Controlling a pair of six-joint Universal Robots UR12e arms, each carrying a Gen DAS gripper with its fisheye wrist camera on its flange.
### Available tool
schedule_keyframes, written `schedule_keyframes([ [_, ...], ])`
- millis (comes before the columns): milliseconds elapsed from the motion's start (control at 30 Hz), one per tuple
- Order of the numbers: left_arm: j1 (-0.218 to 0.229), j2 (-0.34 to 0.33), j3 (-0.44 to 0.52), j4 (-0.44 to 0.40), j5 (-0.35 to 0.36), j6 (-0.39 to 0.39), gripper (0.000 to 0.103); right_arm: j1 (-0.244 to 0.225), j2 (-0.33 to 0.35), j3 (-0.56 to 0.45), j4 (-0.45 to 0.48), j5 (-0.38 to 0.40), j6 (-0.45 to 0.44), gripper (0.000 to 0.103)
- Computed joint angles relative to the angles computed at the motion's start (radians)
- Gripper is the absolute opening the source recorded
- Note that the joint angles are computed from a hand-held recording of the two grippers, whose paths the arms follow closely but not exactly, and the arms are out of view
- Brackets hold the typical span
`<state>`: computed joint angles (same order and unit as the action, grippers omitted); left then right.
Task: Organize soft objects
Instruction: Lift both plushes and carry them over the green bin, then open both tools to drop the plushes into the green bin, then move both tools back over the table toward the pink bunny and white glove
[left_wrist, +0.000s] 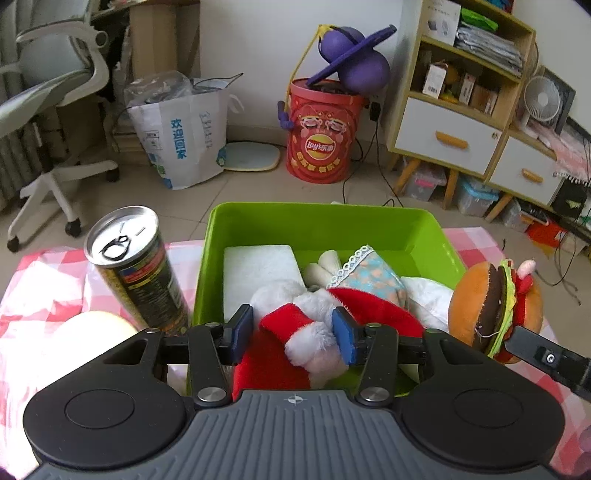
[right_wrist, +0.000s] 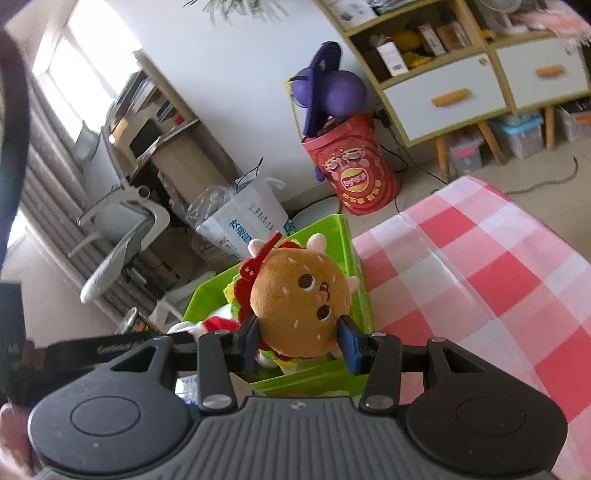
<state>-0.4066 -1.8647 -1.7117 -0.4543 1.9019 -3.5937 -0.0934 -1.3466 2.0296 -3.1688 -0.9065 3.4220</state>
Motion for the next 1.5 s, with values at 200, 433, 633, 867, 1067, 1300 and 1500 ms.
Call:
schedule_keyframes([
  [200, -0.01, -0.035, 0.032, -0.025, 0.035, 0.06, 0.048, 0.003, 0.008, -0.006, 0.024, 0.022, -0.002, 0.029],
  [433, -0.013, -0.03, 0.027, 0.009, 0.028, 0.076, 0.053, 0.003, 0.012, -0.008, 0.037, 0.037, 0.029, 0.035],
  [633, -0.017, -0.017, 0.028, -0.005, 0.031, 0.051, 0.059, -0.016, 0.01, -0.008, 0.03, 0.088, 0.081, 0.046],
  [867, -0.034, 0.018, 0.007, 0.015, 0.054, 0.055, 0.07, -0.036, -0.012, 0.002, 0.036, 0.1, 0.115, 0.05],
  [1067, -0.044, 0.064, -0.026, 0.004, 0.065, 0.027, 0.074, -0.056, -0.057, 0.011, 0.104, 0.1, 0.094, 0.051],
  [1300, -0.059, 0.135, -0.085, 0.012, 0.073, 0.004, 0.081, -0.077, -0.136, 0.033, 0.204, 0.076, 0.027, 0.059],
  [1500, -0.073, 0.204, -0.15, 0.033, 0.086, 0.002, 0.09, -0.086, -0.21, 0.061, 0.321, 0.042, -0.086, 0.06],
])
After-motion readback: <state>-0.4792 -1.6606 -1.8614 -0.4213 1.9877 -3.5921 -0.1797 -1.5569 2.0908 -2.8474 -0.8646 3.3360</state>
